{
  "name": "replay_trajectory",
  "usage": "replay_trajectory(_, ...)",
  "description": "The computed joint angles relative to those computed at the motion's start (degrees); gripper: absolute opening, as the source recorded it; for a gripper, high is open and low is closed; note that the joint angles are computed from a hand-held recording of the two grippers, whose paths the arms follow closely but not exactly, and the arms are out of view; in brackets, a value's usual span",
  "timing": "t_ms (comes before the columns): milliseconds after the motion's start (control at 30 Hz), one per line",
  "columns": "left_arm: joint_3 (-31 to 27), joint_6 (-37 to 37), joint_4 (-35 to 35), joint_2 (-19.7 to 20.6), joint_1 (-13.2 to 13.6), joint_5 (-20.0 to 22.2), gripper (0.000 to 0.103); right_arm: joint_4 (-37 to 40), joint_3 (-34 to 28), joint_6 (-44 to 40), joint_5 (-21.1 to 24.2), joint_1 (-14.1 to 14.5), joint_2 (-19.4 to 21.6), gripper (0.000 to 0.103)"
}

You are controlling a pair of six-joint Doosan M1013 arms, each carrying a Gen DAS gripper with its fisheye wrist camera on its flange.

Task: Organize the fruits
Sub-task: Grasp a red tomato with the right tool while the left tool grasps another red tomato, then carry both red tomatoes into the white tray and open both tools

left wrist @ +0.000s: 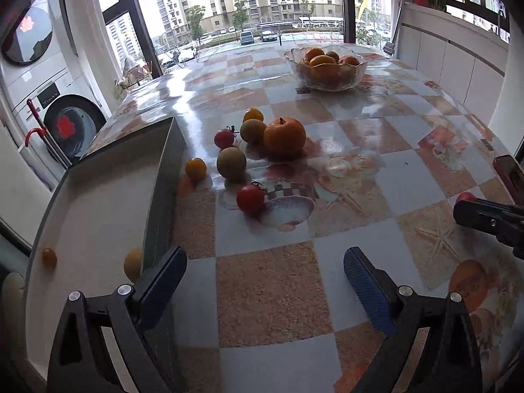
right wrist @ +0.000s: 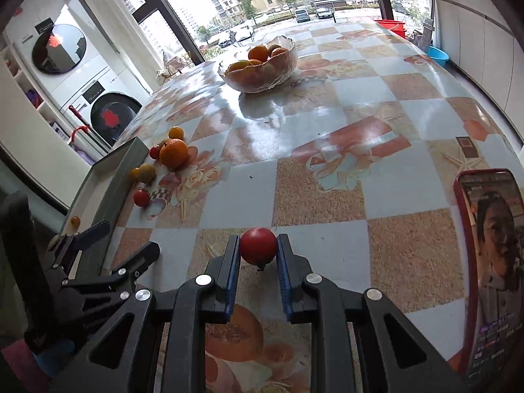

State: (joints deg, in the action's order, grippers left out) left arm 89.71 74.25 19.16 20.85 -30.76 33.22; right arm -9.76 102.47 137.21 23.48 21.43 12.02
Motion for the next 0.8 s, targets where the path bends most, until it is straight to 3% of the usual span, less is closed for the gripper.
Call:
replay_trajectory(167,-3.14,3.30,-5.73,1.62,0.74,2.36,0.098,-2.04,0.93,3.08,-2.62,0.08,-0.15,0.024)
replay_trajectory(233,-4.55,1.45,-4.75,2.60,0.46,3.68,0.098,-2.56,0.87,3.58,-2.66,0.12,-0.10,0.024)
replay_trajectory(267,-5.30,1.08,-4.71,3.15,0.47,4.21,0.091,-2.31,0.91,3.30,-2.73,0.09,-0.11,0.024)
replay_trajectory(367,-6.55,0.74,-5.94,4.01,0.80,4.75,0.085,-1.17,1.23,2.49,-3.51,-0.09,-0.20,0.024)
replay_trajectory(433,-7.32,0.02,-6.60,4.39,1.01,4.84,0.070,-0.74,1.39,2.33,-3.85,-0.14,-0.28,0.024)
replay_trajectory(500,-7.91,2.10,-10.09,4.59,1.61,4.84,0.044,-0.75,1.37,2.41,-3.85,-0.13,-0.27,0.024)
replay_trajectory(533,-8.00,4.14,-13.06,4.58,2.01,4.69,0.025,-0.66,1.36,2.31,-3.76,-0.15,-0.28,0.024)
replay_trajectory(567,-8.07,4.14,-13.04,4.57,2.04,4.93,0.020,-0.36,1.32,2.10,-3.61,-0.16,-0.28,0.024)
replay_trajectory(800,-6.09,7.78,-18.52,2.46,2.87,4.10,0.020,6.37,1.42,-2.80,-3.04,-0.74,-0.63,0.025)
